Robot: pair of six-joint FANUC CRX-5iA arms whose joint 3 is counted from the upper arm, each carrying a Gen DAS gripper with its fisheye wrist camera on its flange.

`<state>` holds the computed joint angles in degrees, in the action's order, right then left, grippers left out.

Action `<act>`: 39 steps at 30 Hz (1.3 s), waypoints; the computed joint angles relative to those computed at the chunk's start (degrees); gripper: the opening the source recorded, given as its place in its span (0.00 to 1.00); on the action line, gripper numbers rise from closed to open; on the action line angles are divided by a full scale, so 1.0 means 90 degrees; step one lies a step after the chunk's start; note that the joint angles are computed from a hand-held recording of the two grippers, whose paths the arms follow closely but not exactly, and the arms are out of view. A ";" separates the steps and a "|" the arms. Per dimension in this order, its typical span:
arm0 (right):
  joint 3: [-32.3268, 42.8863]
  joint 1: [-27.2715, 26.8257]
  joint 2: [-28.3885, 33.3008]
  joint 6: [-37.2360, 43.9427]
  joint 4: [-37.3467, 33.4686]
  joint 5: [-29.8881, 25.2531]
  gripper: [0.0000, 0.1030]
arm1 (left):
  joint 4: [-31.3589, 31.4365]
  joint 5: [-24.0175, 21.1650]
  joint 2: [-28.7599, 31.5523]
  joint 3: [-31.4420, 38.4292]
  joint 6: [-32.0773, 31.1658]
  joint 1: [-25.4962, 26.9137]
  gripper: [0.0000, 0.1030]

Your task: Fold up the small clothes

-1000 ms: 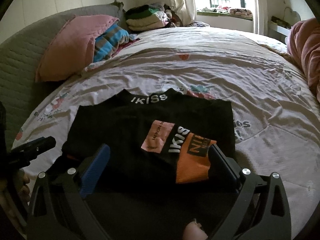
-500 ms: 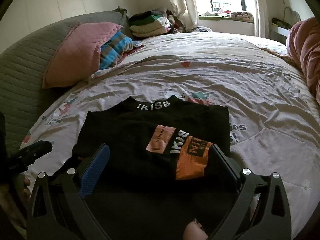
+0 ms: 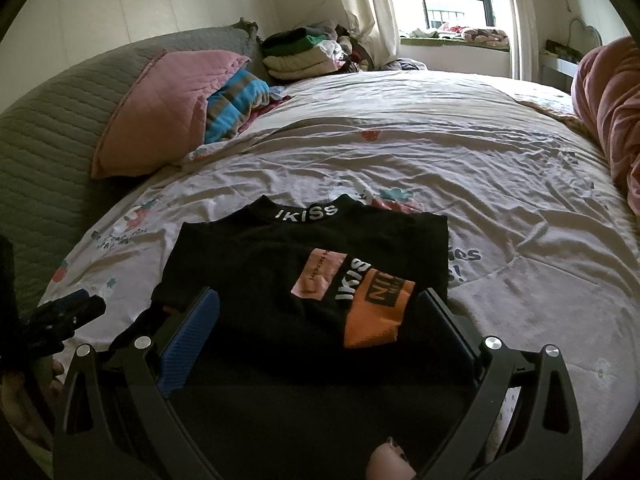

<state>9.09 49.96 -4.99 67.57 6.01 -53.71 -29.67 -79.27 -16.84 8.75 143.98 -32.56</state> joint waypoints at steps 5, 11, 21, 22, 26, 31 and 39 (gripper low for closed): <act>-0.0075 -0.0010 -0.0154 0.0113 -0.0046 -0.0052 0.95 | -0.0151 -0.0233 0.0063 0.0101 0.0144 -0.0269 0.91; -0.0170 -0.0018 -0.0335 0.0264 -0.0131 -0.0144 0.95 | -0.0331 -0.0510 0.0135 0.0206 0.0361 -0.0613 0.91; -0.0379 0.0075 -0.0606 0.0458 -0.0207 -0.0352 0.95 | -0.0535 -0.0941 0.0288 0.0427 0.0534 -0.1046 0.91; -0.0396 0.0080 -0.0625 0.0474 -0.0209 -0.0370 0.95 | -0.0552 -0.0971 0.0288 0.0434 0.0553 -0.1071 0.91; -0.0480 0.0122 -0.0723 0.0549 -0.0226 -0.0457 0.95 | -0.0604 -0.1118 0.0292 0.0466 0.0637 -0.1189 0.91; -0.0577 0.0155 -0.0851 0.0637 -0.0298 -0.0576 0.95 | -0.0628 -0.1276 0.0226 0.0443 0.0791 -0.1313 0.91; -0.0787 0.0160 -0.1133 0.0747 -0.0380 -0.0643 0.95 | -0.0686 -0.1619 -0.0011 0.0390 0.1091 -0.1478 0.91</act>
<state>2.01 51.40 -15.19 74.29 2.59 -59.49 -35.85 -93.85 -16.94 12.26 153.81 -45.87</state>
